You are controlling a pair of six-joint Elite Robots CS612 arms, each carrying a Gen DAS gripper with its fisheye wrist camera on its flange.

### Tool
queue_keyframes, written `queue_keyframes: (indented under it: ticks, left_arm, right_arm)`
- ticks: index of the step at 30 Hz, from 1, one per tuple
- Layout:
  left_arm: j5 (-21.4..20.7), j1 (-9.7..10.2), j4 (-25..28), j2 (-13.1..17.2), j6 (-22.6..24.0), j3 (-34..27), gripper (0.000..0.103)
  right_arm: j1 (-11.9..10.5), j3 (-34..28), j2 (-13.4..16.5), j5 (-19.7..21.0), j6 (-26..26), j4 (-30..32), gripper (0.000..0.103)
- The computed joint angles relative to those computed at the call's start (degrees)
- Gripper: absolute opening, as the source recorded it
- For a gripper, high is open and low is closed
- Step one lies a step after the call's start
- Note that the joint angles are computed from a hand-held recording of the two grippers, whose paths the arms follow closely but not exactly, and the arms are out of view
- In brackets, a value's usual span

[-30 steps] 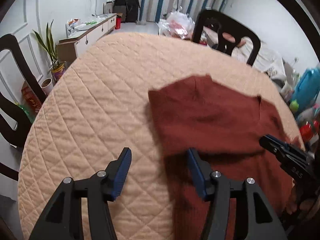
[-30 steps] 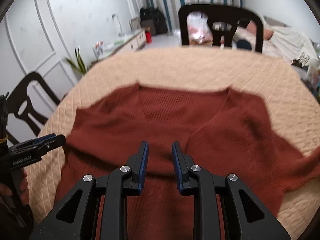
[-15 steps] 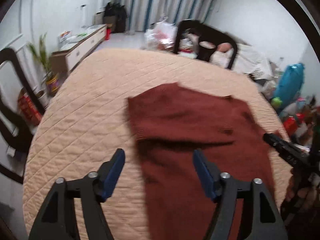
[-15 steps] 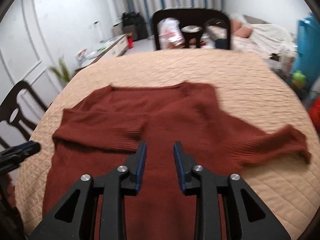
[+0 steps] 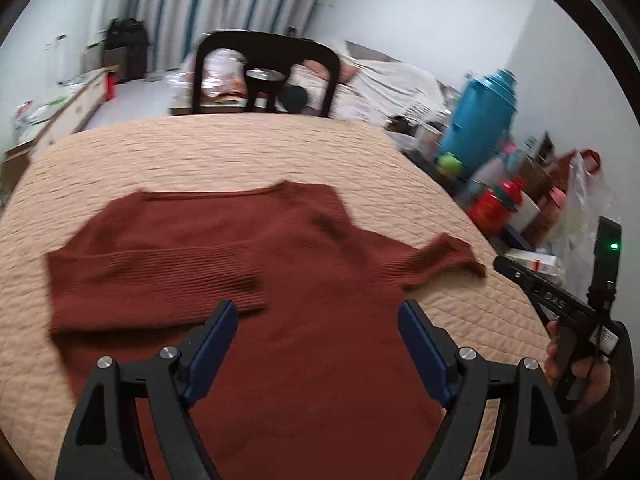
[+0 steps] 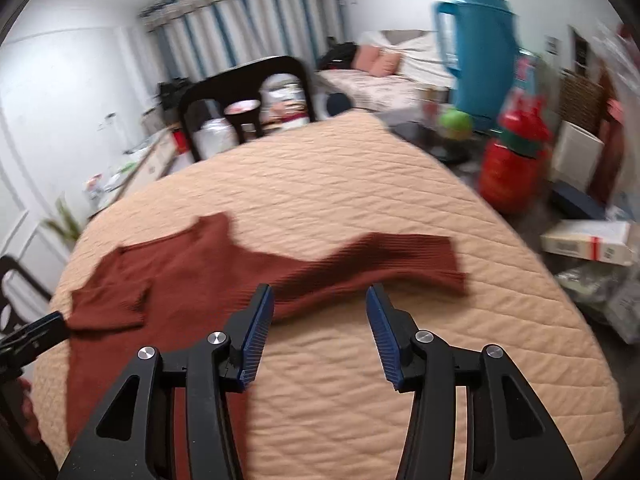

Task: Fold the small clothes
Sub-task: 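Move the right tool to the other sleeve cuff, then close the right tool on the sleeve cuff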

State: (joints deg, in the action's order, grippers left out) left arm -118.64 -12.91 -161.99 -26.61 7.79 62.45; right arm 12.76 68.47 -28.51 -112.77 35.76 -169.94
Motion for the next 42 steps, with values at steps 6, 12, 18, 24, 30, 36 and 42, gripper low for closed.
queue_keyframes:
  ticks: [6, 12, 18, 24, 30, 36, 42]
  left_arm:
    - [-0.8, -2.21, 2.0, 1.6, 0.9, -2.2, 0.084]
    - [-0.2, -3.57, 6.9, 3.3, 2.8, -4.8, 0.084]
    - [-0.6, -3.83, 9.5, 4.1, 3.7, -6.0, 0.084]
    - [0.4, -3.89, 10.6, 4.6, 4.1, -6.8, 0.084]
    - [0.1, -3.80, 12.1, 4.9, 4.2, -7.1, 0.084]
    - [-0.2, -3.67, 12.6, 5.0, 3.9, -7.4, 0.084]
    - [-0.7, -3.52, 13.2, 5.0, 3.4, -7.5, 0.084]
  right_arm:
    - [-3.2, 6.1, -2.6, 0.3, 12.3, 1.5, 0.049]
    - [-5.6, 7.5, -2.2, 5.0, 14.4, -1.1, 0.049]
    - [-6.4, 6.1, -0.8, 8.9, 15.7, -2.7, 0.049]
    - [-6.7, 4.4, 0.4, 11.9, 13.2, -2.8, 0.049]
    - [-6.4, 3.5, 0.6, 9.6, 12.3, 0.1, 0.037]
    - [-6.6, 4.0, 0.5, 10.7, 12.4, -1.2, 0.010]
    - [-6.0, 5.4, 0.0, 8.9, 12.1, -7.5, 0.008]
